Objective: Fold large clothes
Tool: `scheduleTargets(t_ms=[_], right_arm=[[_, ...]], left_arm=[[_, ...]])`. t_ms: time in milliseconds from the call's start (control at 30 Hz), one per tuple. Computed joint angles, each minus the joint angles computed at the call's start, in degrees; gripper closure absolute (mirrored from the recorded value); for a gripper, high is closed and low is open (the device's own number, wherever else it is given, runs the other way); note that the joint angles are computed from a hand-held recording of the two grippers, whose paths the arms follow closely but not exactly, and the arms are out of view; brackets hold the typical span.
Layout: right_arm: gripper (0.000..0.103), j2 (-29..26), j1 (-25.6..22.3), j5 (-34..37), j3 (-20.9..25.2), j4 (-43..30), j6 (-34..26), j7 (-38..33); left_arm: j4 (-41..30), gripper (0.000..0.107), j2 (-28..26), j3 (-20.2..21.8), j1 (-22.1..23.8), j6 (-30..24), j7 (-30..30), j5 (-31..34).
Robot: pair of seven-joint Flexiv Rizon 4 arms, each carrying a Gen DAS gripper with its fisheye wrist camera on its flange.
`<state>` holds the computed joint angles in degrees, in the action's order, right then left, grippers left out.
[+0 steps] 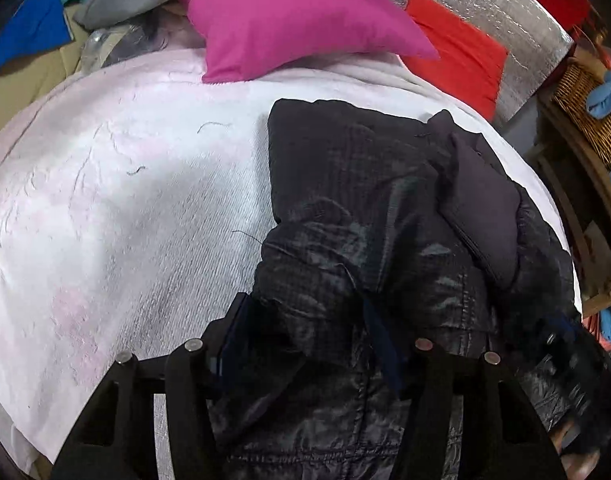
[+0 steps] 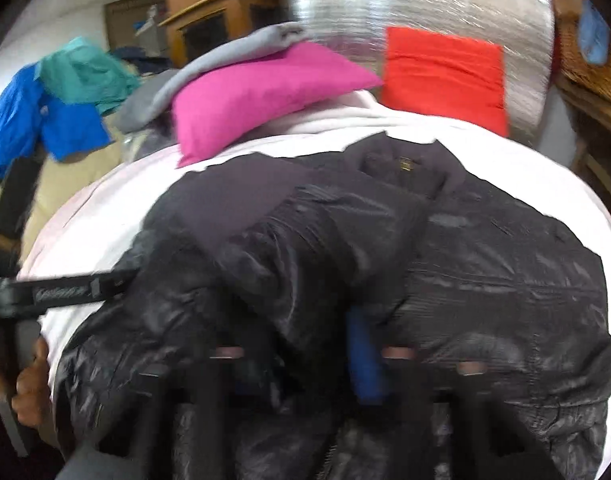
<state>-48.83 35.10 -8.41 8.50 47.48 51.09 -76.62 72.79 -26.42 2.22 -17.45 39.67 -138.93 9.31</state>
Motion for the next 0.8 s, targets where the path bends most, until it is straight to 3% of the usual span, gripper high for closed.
scheduleTargets(t_ms=[133, 233, 300, 400, 533, 600, 667, 800], right_arm=[[0.084, 1.1, -5.1, 8.2, 3.5, -0.2, 2.1, 5.7], [0.084, 3.0, -12.6, 20.5, 9.9, 2.7, 3.5, 9.5], [0.083, 3.3, -18.6, 30.7, 14.9, 4.4, 2.6, 11.5], [0.080, 4.1, -22.2, 38.2, 15.6, 7.2, 0.3, 14.8], [0.075, 5.5, -21.7, 38.5, 12.7, 8.1, 1.3, 13.8], [0.024, 7.1, -19.7, 34.9, 9.3, 9.5, 5.0, 13.7], [0.019, 7.9, -18.5, 32.4, 8.4, 10.3, 8.9, 12.4], [0.019, 6.2, -15.7, 24.5, 6.4, 6.8, 6.6, 11.1]], left_arm=[[-2.0, 0.047, -0.7, 0.8, -1.4, -1.3, 0.0, 2.8], [-3.5, 0.047, -1.1, 1.0, -2.7, -1.6, 0.9, 5.6], [-7.6, 0.047, -2.7, 1.4, -4.6, -5.7, 2.9, 8.9], [-14.1, 0.047, -6.1, 2.5, -7.5, -12.7, 5.8, 13.7], [-18.4, 0.047, -8.5, 3.5, -9.2, -17.2, 7.6, 16.5], [-18.4, 0.046, -8.5, 3.4, -8.9, -16.8, 7.5, 16.1], [-16.9, 0.046, -7.5, 3.4, -8.8, -16.1, 7.4, 16.0], [-15.5, 0.045, -6.5, 3.5, -9.1, -15.6, 7.6, 16.9]])
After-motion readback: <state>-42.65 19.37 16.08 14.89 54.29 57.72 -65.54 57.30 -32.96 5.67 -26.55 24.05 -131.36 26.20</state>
